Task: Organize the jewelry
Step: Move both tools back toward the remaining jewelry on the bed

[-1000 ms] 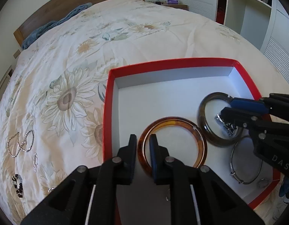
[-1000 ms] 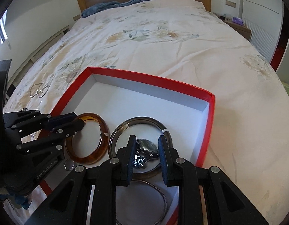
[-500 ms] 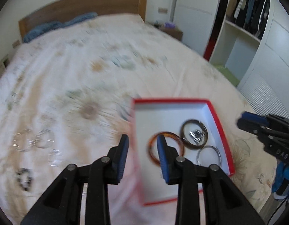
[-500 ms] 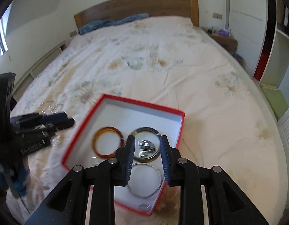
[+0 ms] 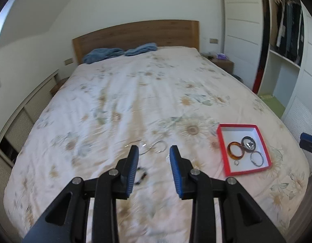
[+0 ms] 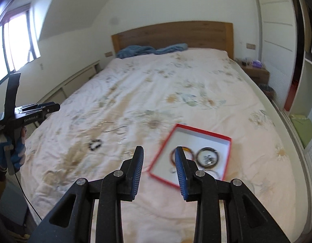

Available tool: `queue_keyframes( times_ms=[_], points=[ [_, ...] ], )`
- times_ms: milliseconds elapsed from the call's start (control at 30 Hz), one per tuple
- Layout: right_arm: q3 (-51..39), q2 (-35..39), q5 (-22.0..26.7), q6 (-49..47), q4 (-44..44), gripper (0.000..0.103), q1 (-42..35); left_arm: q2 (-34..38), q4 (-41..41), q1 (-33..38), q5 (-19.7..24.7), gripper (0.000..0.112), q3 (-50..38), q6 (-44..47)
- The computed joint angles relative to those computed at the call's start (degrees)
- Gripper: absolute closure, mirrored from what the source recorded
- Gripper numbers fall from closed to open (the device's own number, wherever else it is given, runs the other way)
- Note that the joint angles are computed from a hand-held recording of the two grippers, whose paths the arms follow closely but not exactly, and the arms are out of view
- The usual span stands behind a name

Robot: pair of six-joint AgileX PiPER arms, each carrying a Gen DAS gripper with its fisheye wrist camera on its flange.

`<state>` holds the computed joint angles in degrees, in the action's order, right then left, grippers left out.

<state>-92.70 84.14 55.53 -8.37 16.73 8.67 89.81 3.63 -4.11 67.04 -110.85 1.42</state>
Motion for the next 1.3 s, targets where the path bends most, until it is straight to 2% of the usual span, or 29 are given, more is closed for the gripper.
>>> queue_keyframes(
  times_ms=[300, 433, 567, 800, 967, 1100, 1300],
  points=[
    [0.81, -7.65, 2.25, 15.24, -13.16, 0.068, 18.07, -15.68, -18.40, 20.89, -0.94, 0.082, 17.91, 13.81],
    [-0.16, -7.45, 2.27, 19.53, -17.37, 0.064, 24.29, -18.19, -24.34, 28.01, -0.53, 0.082, 22.71, 19.30],
    [-0.18, -4.98, 0.89, 18.80, -16.30, 0.063, 25.93, -18.14, -25.84, 29.89, -2.21, 0.082, 26.95, 20.57],
    [2.93, 3.11, -4.78, 12.10, -6.89, 0.063, 21.93, -13.15, -25.11, 26.37, -9.56, 0.082, 33.57, 16.69],
    [2.09, 10.14, -6.84, 7.47, -1.92, 0.063, 19.15, -7.23, -24.02, 23.73, -14.01, 0.082, 34.90, 13.69],
    [-1.26, 17.49, -7.58, 4.54, 1.62, 0.063, 17.12, -1.02, -23.49, 22.18, -17.08, 0.082, 34.17, 12.12],
    [-10.78, 28.78, -5.63, 2.65, 2.92, 0.063, 16.61, 8.99, -23.13, 20.55, -20.02, 0.082, 29.86, 8.72]
  ],
)
